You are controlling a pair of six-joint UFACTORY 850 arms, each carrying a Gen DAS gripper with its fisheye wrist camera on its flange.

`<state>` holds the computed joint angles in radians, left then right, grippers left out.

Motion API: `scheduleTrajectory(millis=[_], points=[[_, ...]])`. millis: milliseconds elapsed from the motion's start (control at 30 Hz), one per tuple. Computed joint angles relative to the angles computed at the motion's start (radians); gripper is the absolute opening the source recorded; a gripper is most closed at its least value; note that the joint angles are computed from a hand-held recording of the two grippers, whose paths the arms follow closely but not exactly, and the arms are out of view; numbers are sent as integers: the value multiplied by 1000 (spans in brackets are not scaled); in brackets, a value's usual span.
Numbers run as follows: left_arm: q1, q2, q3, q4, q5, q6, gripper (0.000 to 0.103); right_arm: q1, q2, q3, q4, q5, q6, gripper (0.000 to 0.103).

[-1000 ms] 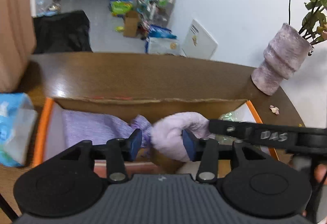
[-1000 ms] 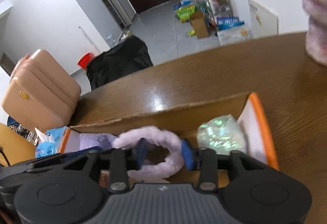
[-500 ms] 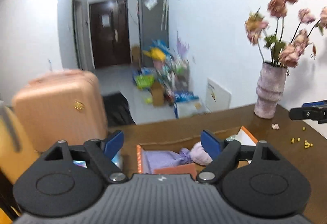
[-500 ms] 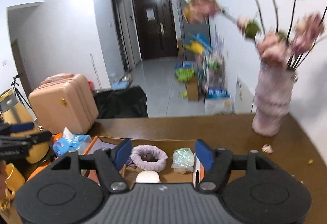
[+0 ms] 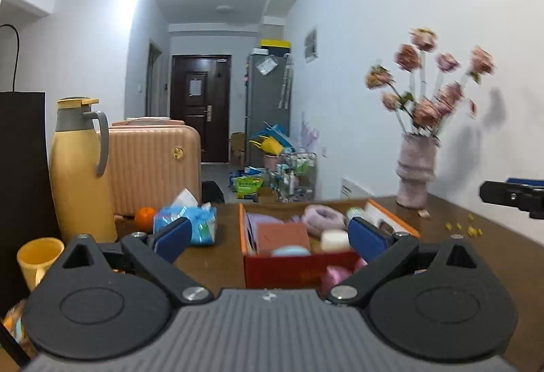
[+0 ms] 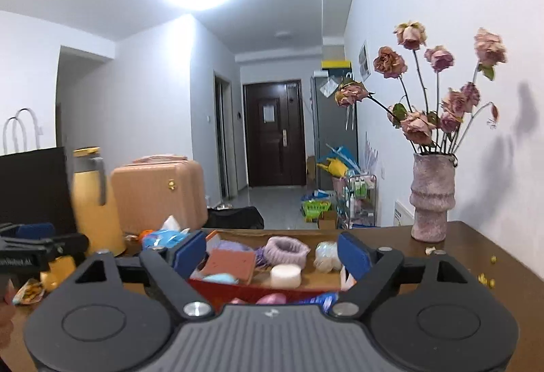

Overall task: Organize soft objects
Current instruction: 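Lift both grippers out of the box back toward the items, then close both grippers on the blue milk carton and lift it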

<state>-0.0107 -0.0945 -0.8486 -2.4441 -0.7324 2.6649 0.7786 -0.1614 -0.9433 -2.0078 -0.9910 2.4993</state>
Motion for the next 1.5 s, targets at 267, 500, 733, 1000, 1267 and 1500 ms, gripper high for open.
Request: scheduleTrajectory(millis=[267,500,733,1000,1267,1500], points=[[60,85,162,171,-94,-72,103,145,-43,70,98,-120,13,92],[36,62,173,224,-50,-90,103,158,-70,81,156,-126,43,91],[-7,-14,86,271,-7,-259,96,118,-81,83,163,-80,32,77],[-133,-195,-137,404,102,-468,50,-19,-76,80,91,30,67,54],[-212,-477,-530,813,66,-1071,39,-229,-127,-7,-144,231,260,46],[-197,-646,-743,961,-105,-1435,23,-313,-199,-93,-201,353,331,23]])
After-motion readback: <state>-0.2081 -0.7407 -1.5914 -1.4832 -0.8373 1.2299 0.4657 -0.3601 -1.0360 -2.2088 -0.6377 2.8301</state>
